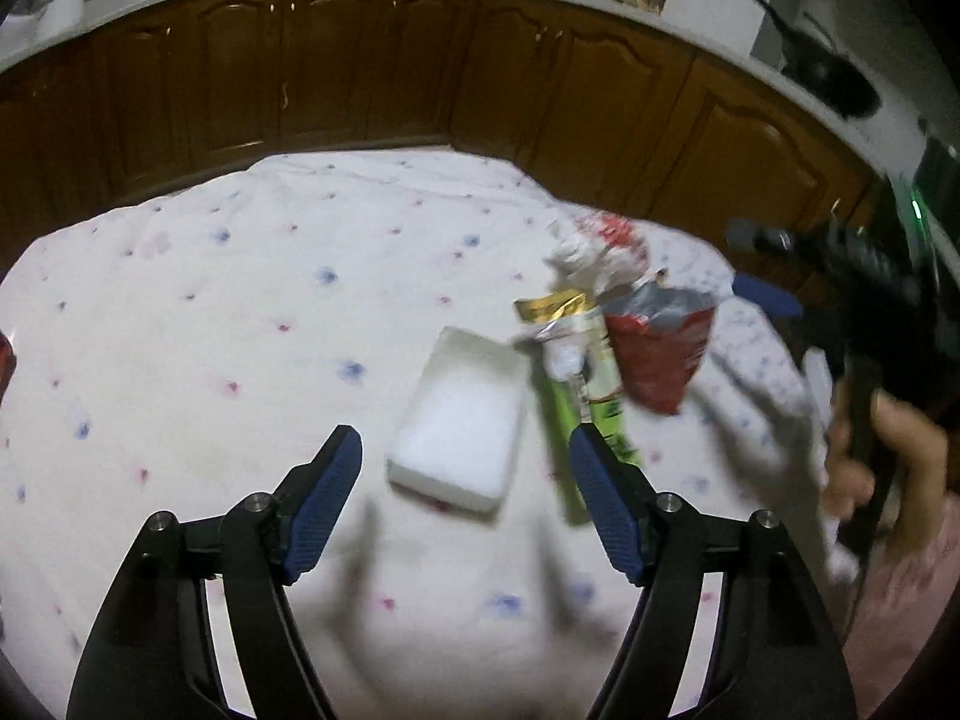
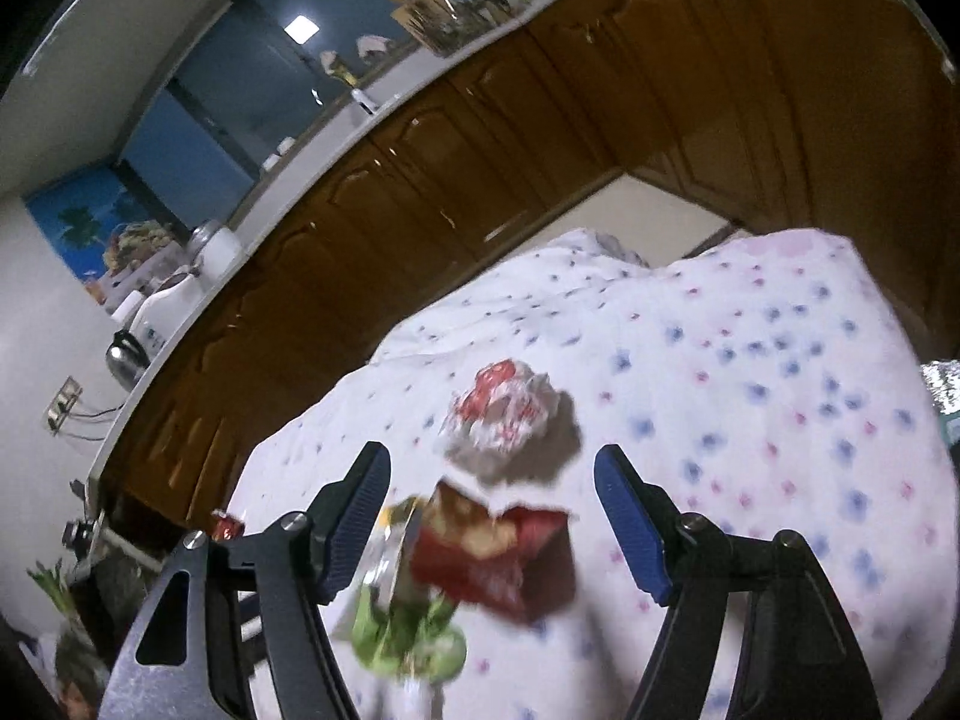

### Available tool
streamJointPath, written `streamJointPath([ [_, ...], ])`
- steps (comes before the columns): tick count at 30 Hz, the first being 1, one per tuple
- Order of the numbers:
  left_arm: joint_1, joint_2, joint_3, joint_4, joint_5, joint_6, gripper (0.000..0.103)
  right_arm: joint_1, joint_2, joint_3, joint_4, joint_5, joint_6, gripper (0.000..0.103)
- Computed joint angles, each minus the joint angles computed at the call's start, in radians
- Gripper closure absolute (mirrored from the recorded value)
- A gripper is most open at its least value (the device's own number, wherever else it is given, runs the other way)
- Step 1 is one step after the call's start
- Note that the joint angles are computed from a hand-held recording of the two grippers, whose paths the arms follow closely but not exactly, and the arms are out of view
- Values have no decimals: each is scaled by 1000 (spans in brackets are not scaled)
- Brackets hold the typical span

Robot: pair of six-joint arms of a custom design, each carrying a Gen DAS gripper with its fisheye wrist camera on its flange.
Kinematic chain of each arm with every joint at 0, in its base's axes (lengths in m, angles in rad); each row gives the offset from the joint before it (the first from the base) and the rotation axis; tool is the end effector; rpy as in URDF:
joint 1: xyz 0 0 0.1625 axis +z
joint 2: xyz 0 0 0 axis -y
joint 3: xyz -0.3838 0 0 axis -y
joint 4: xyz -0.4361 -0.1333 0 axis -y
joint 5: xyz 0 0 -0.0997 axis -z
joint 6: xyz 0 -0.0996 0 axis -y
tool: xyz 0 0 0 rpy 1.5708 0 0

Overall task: Collect trash
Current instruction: 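Grasp the white sponge block with the left tool while the right tool grasps white-and-red crumpled paper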

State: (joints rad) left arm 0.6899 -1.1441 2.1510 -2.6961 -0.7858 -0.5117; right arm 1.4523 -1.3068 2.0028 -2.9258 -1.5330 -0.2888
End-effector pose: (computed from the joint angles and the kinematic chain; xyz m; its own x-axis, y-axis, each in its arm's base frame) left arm -0.2554 -0.4749 0.0851 -0.8237 0.1199 -0.5541 0.4158 0.7922 -0.4467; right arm 0.0682 -0.5868 0.2358 -0.9804 -0.1324 0.1458 -0.1938 0.7796 -0.5955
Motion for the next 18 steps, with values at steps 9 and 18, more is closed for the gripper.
streamJointPath([
  [9,49,63,-41,46,-2,1,30,-3,144,-96,16,-21,26,63],
  [18,25,17,7,-59,-12,5,52,-41,17,30,-109,81,6,99],
])
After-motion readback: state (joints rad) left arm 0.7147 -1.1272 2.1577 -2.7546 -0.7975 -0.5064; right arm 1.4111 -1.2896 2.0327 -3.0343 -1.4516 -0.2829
